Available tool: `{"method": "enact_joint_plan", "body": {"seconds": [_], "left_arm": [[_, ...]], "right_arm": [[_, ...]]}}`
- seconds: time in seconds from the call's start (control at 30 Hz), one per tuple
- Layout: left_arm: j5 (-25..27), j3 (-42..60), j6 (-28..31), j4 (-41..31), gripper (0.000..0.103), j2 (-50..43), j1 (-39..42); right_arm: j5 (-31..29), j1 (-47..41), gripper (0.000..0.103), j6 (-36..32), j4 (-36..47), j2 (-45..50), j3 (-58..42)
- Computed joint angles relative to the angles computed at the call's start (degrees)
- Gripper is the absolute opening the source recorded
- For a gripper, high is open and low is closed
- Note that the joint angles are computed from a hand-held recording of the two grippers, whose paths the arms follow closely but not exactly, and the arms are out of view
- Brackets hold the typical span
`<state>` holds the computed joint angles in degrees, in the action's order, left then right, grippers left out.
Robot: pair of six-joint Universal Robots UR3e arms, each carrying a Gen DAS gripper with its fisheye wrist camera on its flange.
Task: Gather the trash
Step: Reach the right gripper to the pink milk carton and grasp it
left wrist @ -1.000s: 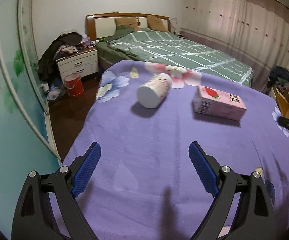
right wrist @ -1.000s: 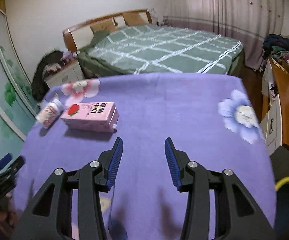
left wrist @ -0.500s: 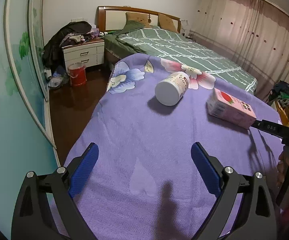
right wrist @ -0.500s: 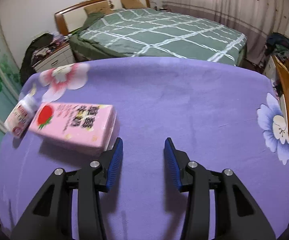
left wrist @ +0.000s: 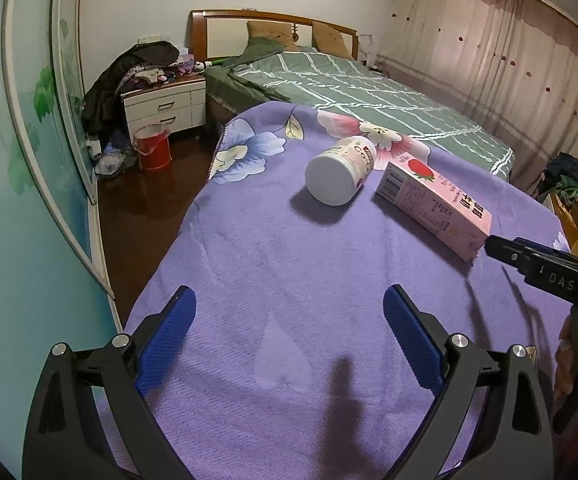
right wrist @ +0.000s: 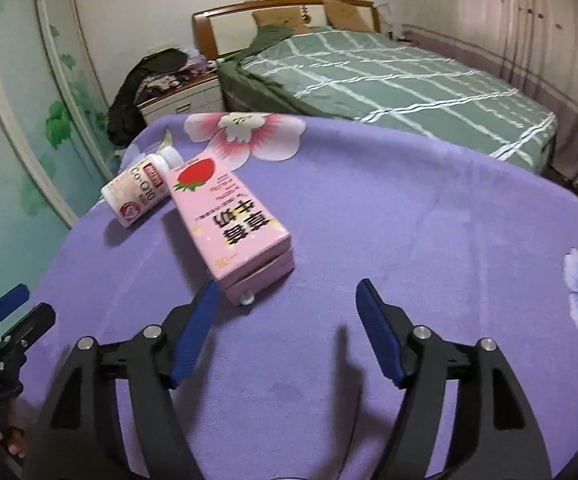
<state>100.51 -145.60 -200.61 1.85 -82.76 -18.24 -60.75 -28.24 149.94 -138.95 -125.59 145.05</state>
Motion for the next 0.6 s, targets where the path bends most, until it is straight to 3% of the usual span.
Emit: {"method": "enact_joint_plan", "body": {"seconds": [0.17,0.23,0.37,0.43,0.6], "left_arm": [[0.18,-0.57,-0.56,0.25,0.093,0.71,-0.41],[0.03,-0.66,-0.63,-0.23,0.093,1.13,-0.30],[0.41,-0.03,-0.54,-0.86,0.093,0.97,-0.74],[0.39,-0.11,-0.50,-0.52,0.093,0.82,-0.75],[0.29,0.11,-0.18,-0.40,0.093,0.46,-0.97]], "right_arm": [[-1.98,6.09,0.069,0.31,-4.95,4.19,-0.22],[-2.80,8.19,0.076,0.66,-7.92,5.28,0.02],[-9.95,15.67,0.085,4.94,-26.22,15.75,0.73],[-11.47,16.88,0.085,5.38,-26.08,19.54,-1.82],[-6.74,15.66,0.082,4.28,-23.43,22.49,-4.57]]}}
